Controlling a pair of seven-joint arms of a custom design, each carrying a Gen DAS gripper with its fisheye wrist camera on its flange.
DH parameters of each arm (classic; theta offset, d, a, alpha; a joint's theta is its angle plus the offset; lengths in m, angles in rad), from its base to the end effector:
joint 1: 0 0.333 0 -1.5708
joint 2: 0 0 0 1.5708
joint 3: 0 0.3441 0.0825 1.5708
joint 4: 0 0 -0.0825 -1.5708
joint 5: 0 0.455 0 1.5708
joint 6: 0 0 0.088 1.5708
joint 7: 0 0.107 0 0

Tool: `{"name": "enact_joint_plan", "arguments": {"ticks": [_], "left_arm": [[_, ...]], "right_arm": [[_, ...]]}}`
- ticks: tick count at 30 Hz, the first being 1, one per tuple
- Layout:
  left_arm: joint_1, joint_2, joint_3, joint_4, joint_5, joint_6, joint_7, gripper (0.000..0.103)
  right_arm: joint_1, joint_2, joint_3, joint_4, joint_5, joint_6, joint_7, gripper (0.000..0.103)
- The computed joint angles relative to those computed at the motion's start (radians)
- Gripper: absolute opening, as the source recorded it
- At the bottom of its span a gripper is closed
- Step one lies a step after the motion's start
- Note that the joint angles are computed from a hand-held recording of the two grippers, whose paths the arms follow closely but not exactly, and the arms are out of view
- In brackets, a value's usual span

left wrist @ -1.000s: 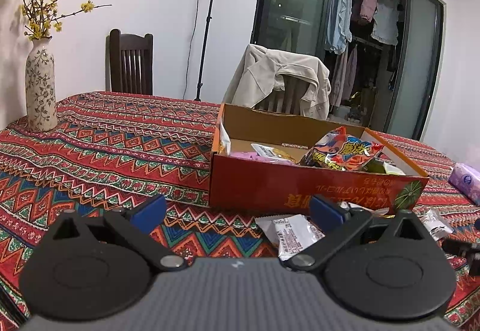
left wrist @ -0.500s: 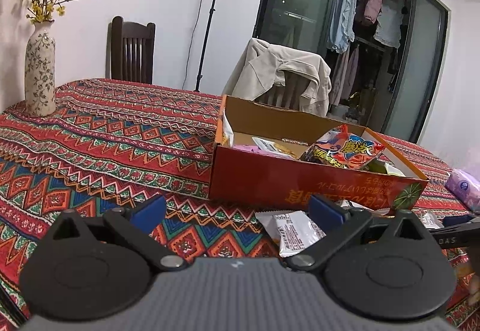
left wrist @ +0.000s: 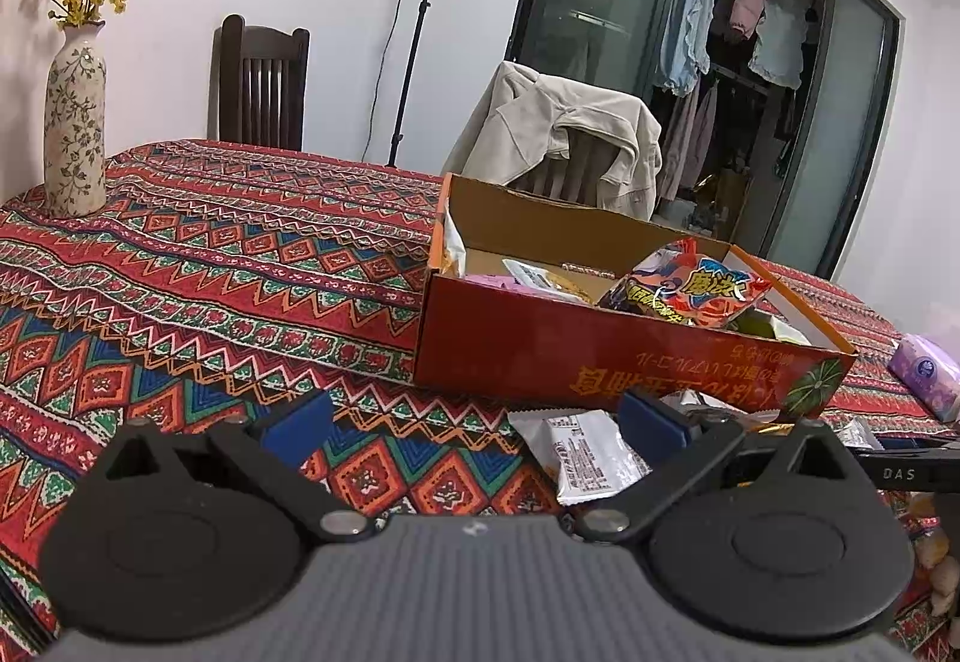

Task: Organize snacks
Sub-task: 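Grasp a white packet with the right gripper while the left gripper grasps another white packet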

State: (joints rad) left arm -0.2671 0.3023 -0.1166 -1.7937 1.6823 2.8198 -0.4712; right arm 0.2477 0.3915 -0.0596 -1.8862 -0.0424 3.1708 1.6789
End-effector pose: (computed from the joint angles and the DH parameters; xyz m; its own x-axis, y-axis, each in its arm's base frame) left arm 0.6567 -0.3112 0.4136 0.0659 -0.9777 0.1992 -0.4506 -0.2073 -0.8683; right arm 0.7308 0.1477 0.3886 0.1517 -0.9880 -0.0293 -0.6229 -0.0726 -0.7790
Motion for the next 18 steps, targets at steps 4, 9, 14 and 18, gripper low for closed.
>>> {"name": "enact_joint_plan", "arguments": {"ticks": [4, 9, 14, 18], "left_arm": [[-0.005, 0.002, 0.001, 0.000, -0.026, -0.015, 0.024, 0.103], [-0.011, 0.004, 0.005, 0.000, -0.088, -0.032, 0.072, 0.103], [-0.029, 0.002, 0.010, 0.005, -0.207, -0.058, 0.186, 0.103], [-0.048, 0.024, 0.014, 0.041, -0.313, -0.067, 0.299, 0.103]], "right_arm": [[0.041, -0.010, -0.045, -0.021, -0.009, 0.034, 0.015, 0.066], [0.043, -0.028, -0.047, -0.057, 0.006, 0.099, 0.012, 0.062], [-0.013, -0.049, 0.015, -0.099, 0.032, 0.189, -0.015, 0.062], [-0.064, -0.058, 0.067, -0.117, 0.035, 0.230, -0.018, 0.063]]}}
